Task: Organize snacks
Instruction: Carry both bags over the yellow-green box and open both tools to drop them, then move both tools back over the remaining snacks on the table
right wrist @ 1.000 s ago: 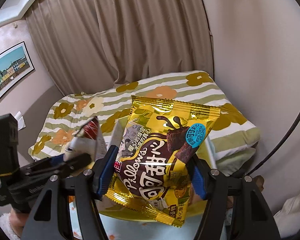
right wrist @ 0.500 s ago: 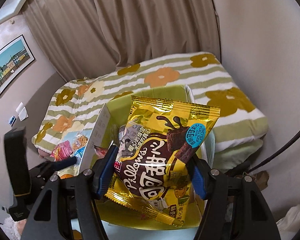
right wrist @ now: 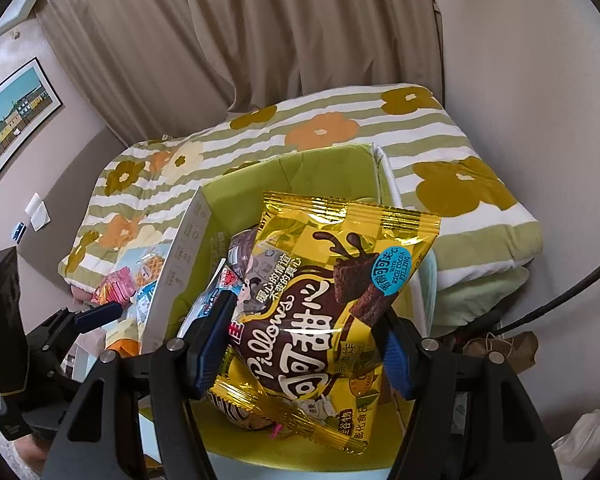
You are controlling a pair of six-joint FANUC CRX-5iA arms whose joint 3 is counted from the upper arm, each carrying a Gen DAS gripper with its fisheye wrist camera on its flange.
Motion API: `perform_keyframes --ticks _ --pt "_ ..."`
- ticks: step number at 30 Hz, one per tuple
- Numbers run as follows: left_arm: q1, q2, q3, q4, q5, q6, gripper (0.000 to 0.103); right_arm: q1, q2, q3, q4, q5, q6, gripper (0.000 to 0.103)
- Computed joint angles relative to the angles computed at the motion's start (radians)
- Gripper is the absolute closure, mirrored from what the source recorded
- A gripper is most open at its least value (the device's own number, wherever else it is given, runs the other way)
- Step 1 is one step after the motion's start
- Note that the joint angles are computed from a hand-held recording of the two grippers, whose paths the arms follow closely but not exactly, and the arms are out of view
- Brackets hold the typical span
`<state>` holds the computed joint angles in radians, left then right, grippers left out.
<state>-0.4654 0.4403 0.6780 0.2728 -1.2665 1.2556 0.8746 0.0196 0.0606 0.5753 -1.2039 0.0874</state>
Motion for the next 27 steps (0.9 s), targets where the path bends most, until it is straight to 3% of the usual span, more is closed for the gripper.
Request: perform_keyframes --ticks 5,6,8,9,17,27 --pt "0.018 -0.012 -0.005 0.008 0.013 -0.003 0.001 -0.031 0.025 0.025 -0.036 0.016 0.022 0.037" --pt "0.022 -0.014 -0.005 0.009 0.014 -0.003 0.001 -0.036 0.029 0.022 -0.033 0.021 0.016 0.031" --pt "0.029 -0.017 -0.005 0.007 0.013 0.001 0.001 -0.032 0.022 0.001 -0.007 0.036 -0.009 0.004" --pt "0.032 -0.018 -0.006 0.007 0.016 0.003 0.001 -0.026 0.014 -0.019 0.018 0.047 -0.031 0.002" --pt "0.05 -0.065 -0.074 0.02 0.061 0.022 0.001 0.011 -0.018 -0.052 0.037 0.04 -0.068 0.002" --pt "0.051 -0.153 -0.155 0.011 0.125 0.053 0.001 0.044 -0.022 0.001 0.035 0.007 0.018 0.002"
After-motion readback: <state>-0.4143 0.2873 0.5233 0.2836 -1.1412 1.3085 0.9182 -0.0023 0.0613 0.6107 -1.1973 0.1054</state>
